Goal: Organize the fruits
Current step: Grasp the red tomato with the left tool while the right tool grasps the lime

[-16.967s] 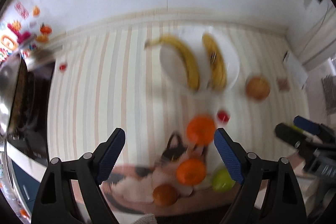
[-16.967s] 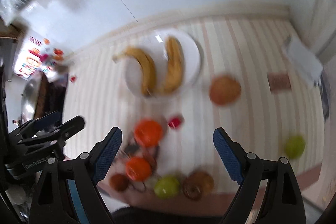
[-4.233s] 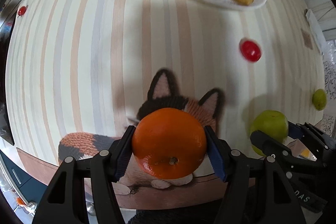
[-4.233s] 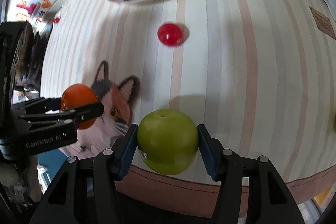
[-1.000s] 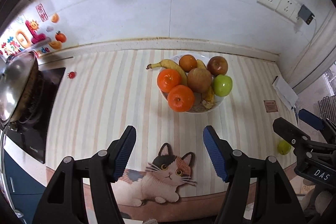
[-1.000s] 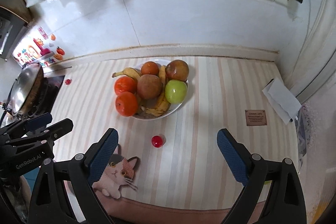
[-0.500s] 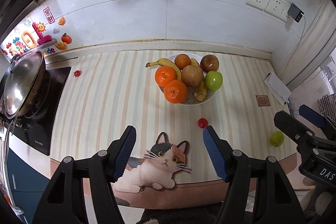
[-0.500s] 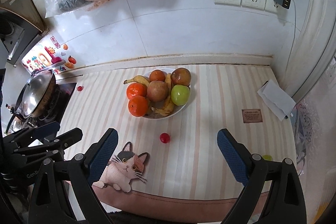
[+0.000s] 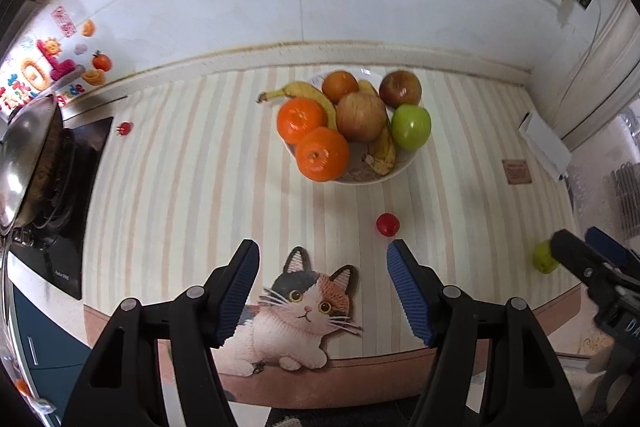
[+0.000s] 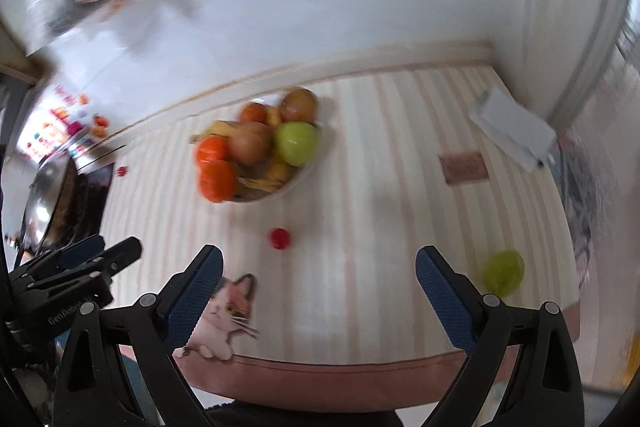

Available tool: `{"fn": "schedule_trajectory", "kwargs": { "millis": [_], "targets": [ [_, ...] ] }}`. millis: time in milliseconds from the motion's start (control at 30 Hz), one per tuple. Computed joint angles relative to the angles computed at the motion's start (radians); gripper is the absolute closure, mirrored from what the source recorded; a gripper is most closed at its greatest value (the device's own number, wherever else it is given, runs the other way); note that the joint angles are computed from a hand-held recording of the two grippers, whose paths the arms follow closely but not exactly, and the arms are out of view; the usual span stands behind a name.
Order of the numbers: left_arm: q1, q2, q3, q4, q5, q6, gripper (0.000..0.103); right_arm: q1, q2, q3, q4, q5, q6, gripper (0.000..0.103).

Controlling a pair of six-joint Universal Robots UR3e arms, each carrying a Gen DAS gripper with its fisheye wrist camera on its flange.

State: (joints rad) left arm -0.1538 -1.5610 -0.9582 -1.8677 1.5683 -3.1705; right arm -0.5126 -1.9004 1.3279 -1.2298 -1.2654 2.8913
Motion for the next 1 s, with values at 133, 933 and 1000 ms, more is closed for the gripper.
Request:
{"fn": "schedule_trajectory", "kwargs": {
  "millis": [133,933,1000],
  "targets": [
    [-0.04,-0.064,-0.054,0.056,-0.004,-0.015,0.039,-0.177,-0.048,0.158,-0.011,-0.012,-0.061,0.004],
    [-0.184,-0.487,0.034,0.077,-0.064,-0.031,0.046,-0.632,0.02,0.67,-0.39,-0.1,-0.16,0.044],
    [-0.19,-0.484,0.019,0.089,-0.061,-0.025,0.064,-0.624,0.007,0.704,-0.438,-0.093,-0.171,0.044]
  ]
}}
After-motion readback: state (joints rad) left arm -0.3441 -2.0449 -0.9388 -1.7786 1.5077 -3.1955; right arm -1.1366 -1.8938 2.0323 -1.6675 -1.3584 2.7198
